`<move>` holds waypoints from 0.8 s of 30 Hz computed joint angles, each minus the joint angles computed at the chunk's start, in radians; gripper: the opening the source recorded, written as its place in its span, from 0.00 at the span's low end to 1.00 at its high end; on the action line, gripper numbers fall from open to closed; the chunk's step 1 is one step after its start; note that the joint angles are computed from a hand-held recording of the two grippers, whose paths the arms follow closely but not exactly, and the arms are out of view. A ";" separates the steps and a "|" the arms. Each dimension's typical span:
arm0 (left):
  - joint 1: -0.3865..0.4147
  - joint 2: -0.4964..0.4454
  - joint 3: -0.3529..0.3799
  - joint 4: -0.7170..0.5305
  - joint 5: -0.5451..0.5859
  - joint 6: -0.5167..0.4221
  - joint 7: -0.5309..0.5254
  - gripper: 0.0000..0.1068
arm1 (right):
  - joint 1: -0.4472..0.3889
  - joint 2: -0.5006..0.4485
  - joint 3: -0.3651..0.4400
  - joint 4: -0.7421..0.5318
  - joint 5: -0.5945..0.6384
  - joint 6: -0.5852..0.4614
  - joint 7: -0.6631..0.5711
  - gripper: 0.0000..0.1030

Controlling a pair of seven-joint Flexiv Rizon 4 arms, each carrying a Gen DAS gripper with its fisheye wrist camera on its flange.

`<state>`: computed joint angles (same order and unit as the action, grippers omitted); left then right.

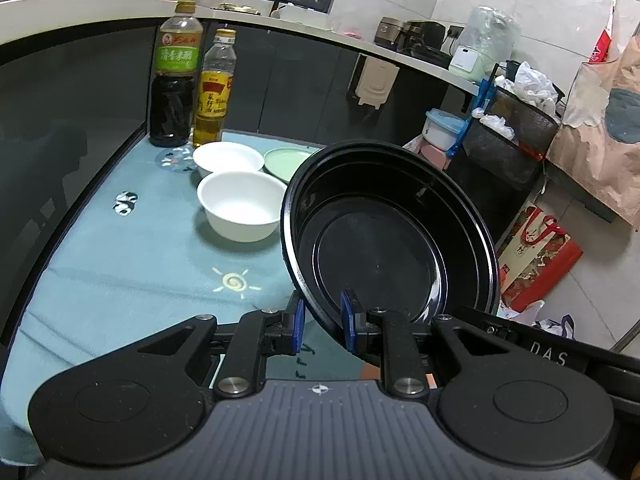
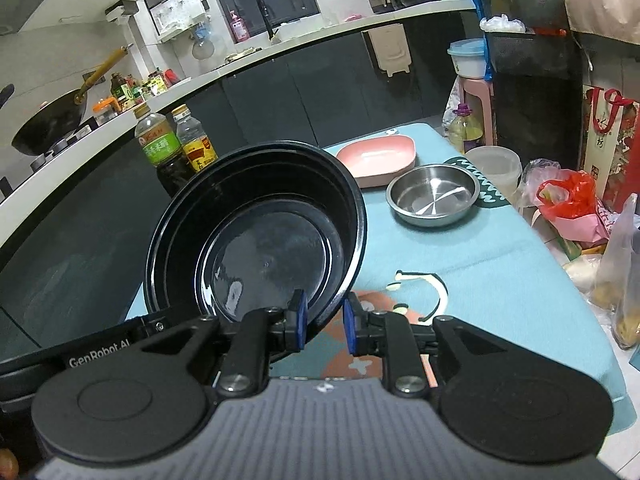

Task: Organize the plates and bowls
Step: 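Lift the black bowl with both grippers and lower it onto the cloth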

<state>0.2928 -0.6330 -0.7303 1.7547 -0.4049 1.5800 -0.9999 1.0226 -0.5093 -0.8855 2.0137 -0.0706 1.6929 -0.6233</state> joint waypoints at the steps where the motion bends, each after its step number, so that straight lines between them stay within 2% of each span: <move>1: -0.002 0.003 0.007 0.003 -0.002 -0.003 -0.005 0.17 | -0.008 0.001 0.011 -0.003 -0.001 -0.004 -0.001 0.19; 14: -0.117 0.013 0.175 -0.030 -0.085 -0.095 -0.006 0.18 | -0.163 0.017 0.191 -0.039 -0.112 -0.061 0.067 0.19; 24: -0.210 0.005 0.293 -0.079 -0.151 -0.162 0.012 0.18 | -0.258 0.019 0.283 -0.055 -0.217 -0.084 0.144 0.19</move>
